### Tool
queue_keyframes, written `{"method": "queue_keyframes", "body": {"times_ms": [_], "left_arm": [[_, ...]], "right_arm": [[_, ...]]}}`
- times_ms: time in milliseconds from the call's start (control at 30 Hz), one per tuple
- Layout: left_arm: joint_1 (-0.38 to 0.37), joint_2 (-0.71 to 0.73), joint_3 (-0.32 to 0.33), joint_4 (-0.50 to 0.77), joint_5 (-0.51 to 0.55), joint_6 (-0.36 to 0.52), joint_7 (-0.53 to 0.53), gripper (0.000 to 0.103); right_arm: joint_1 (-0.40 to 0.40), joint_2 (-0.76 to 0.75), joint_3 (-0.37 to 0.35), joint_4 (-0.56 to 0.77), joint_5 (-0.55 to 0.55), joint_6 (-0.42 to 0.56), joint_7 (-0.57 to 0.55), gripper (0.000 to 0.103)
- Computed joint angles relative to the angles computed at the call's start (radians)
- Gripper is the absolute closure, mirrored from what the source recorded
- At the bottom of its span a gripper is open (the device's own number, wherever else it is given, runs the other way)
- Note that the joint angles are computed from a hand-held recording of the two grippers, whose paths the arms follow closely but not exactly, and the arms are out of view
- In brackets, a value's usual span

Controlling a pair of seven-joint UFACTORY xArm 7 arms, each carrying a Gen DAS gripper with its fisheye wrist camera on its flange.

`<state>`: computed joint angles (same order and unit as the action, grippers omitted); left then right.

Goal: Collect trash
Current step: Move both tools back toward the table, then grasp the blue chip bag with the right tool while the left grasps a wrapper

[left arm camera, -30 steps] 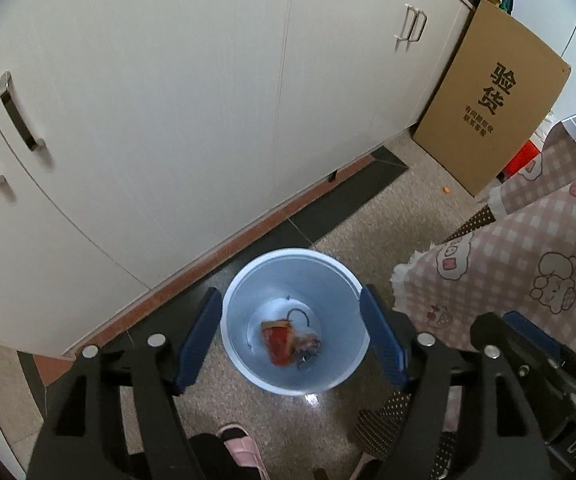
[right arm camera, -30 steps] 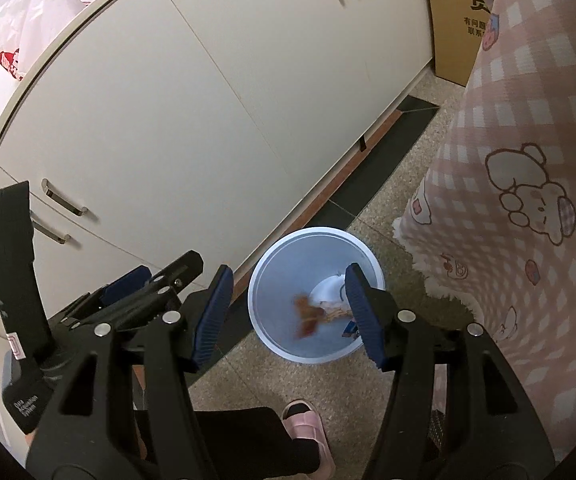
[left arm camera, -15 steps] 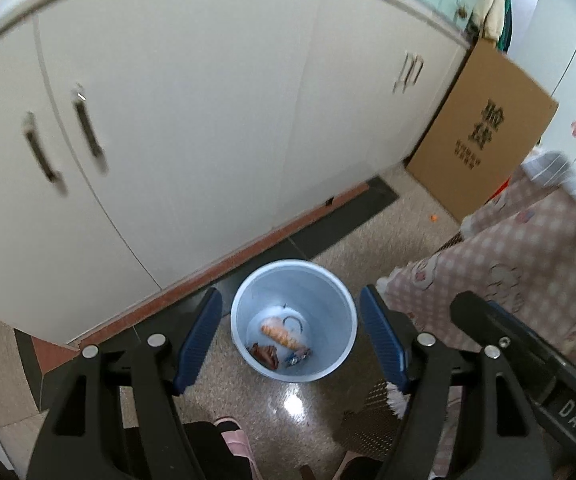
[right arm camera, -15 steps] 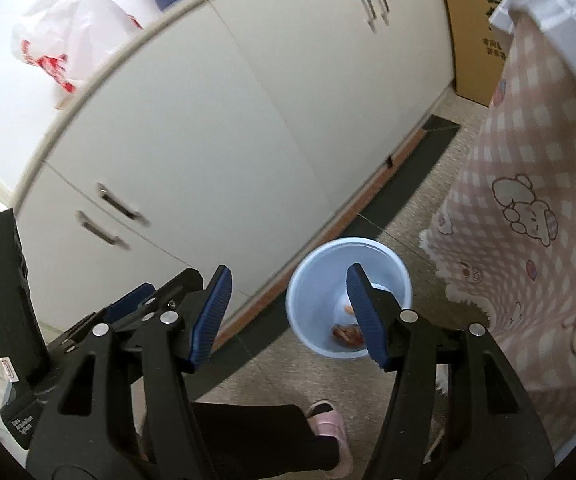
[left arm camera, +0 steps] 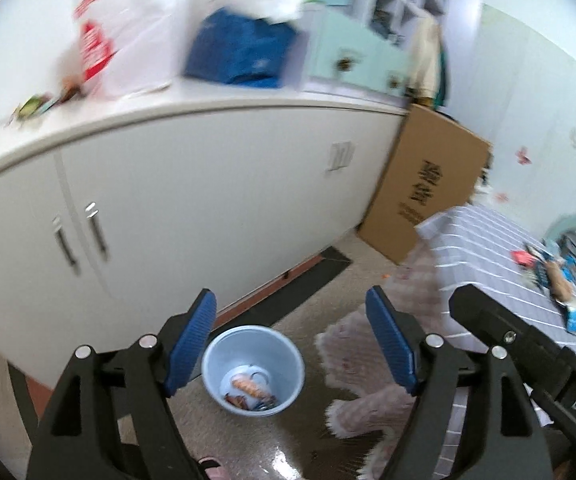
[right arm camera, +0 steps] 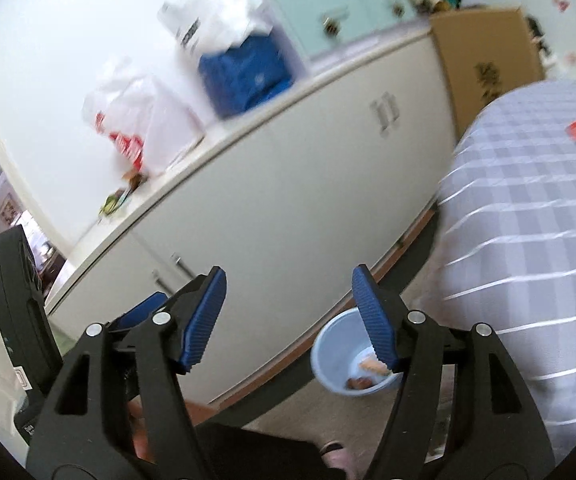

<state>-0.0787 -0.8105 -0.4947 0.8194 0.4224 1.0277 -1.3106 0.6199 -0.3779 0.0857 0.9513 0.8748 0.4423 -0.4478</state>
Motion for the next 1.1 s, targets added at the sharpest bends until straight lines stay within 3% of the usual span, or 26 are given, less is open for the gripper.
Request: {"method": "queue_keyframes", "body": {"times_ms": [233,367,467,733,967,1100], "left_arm": [[0.022,0.371,-0.106,0.292,0.123,-0.120,0.027,0.027],[0.020,0.631,-0.194,0.507,0.281,-0.077,0.023,0.027],[-0.030,0.827,-0.217,0.667,0.381,-0.062,0.032,0.027],[-0.188,1.147,-0.133,0.990,0.428,-0.033,0.096,0.027],[-0.283,1.310,-0.037,1.197,0.394,-0.044,0.177,0.027],[-0.327,1.407,0.010,1.324,0.354,-0.051,0.246,0.030]], "right_arm": [[-0.140,-0.097,-0.085,-0.043,-0.168,-0.016,0.034,0.037],[-0.224,-0.078,-0.155,-0.025,-0.246,-0.008,0.040,0.037],[-0.281,-0.051,-0.198,-0.003,-0.278,-0.002,0.032,0.037],[-0.422,0.168,-0.241,0.184,-0.262,0.041,-0.001,0.037],[-0.515,0.340,-0.177,0.367,-0.285,0.125,0.008,0.037],[-0.560,0.438,-0.130,0.477,-0.350,0.166,0.082,0.037]]}}
